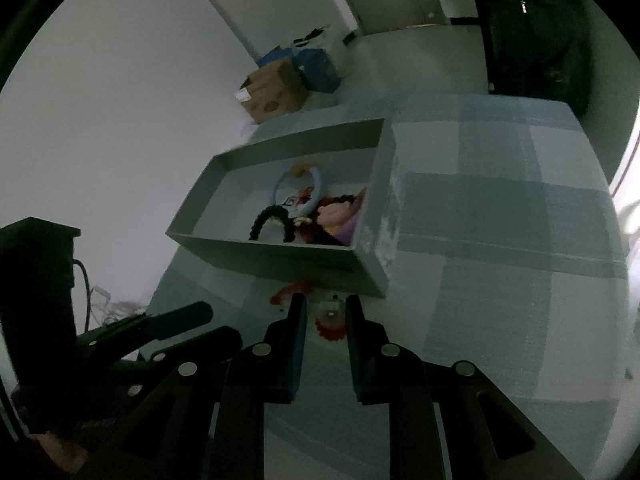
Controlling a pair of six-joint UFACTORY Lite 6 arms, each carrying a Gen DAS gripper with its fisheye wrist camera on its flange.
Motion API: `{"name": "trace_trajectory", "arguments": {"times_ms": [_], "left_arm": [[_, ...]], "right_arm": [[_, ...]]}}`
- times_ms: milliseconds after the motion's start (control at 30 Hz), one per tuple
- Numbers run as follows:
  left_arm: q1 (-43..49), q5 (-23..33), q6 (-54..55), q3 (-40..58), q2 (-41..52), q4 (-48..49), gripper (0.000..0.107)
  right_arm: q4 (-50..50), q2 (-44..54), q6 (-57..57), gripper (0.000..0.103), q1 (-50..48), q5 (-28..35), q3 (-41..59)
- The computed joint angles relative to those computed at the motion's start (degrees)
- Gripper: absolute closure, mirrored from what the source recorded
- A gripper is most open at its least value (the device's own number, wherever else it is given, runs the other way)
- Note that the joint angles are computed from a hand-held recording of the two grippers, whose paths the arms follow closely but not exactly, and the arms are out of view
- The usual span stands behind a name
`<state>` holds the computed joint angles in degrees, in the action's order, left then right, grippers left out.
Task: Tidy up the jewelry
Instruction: 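Grasp the red gear-shaped item with the right tool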
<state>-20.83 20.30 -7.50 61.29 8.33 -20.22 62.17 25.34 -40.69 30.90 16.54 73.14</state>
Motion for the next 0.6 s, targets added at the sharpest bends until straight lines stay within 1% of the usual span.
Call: {"name": "trace_trajectory", "arguments": {"times_ms": [100, 133, 200, 267, 367, 467, 533, 600], "left_arm": [[-0.3, 0.1, -0.7, 1.4, 1.4, 0.8, 0.051], [-0.5, 0.0, -0.5, 1.7, 1.6, 0.4, 0.051], [-0.7, -0.3, 1.0, 1.8, 1.9, -0.9, 0.051], [-1.5, -0.3, -1.1, 2.6, 2.6, 1.7, 0.051], [-3.2, -0.6, -10.2, 4.2, 3.9, 11.7, 0.051], [-3.3, -0.7, -9.7, 6.3, 5.7, 11.4, 0.051], [-3.9, 0.7, -13.5, 8.8, 7.9, 15.6, 0.051], [-4.2, 1.0, -14.5, 11.0, 10.0, 16.5, 0.052]], "right_arm": [[3.8, -3.1, -4.3, 0.085, -1.7, 0.5, -3.0], [6.2, -4.3, -6.8, 0.085, -2.4, 0.9, -4.3], [8.0, -6.0, -8.9, 0.085, -3.2, 1.2, -5.9], [9.3, -7.4, -10.7, 0.085, -4.1, 1.7, -7.2], [11.7, -8.7, -13.3, 0.085, -5.6, 3.2, -8.2], [14.1, -10.7, -15.7, 0.085, -6.4, 4.4, -9.4], [16.2, -12.1, -17.9, 0.085, -6.5, 4.8, -10.5], [18.0, -13.5, -19.8, 0.085, -6.4, 5.2, -11.7]]}}
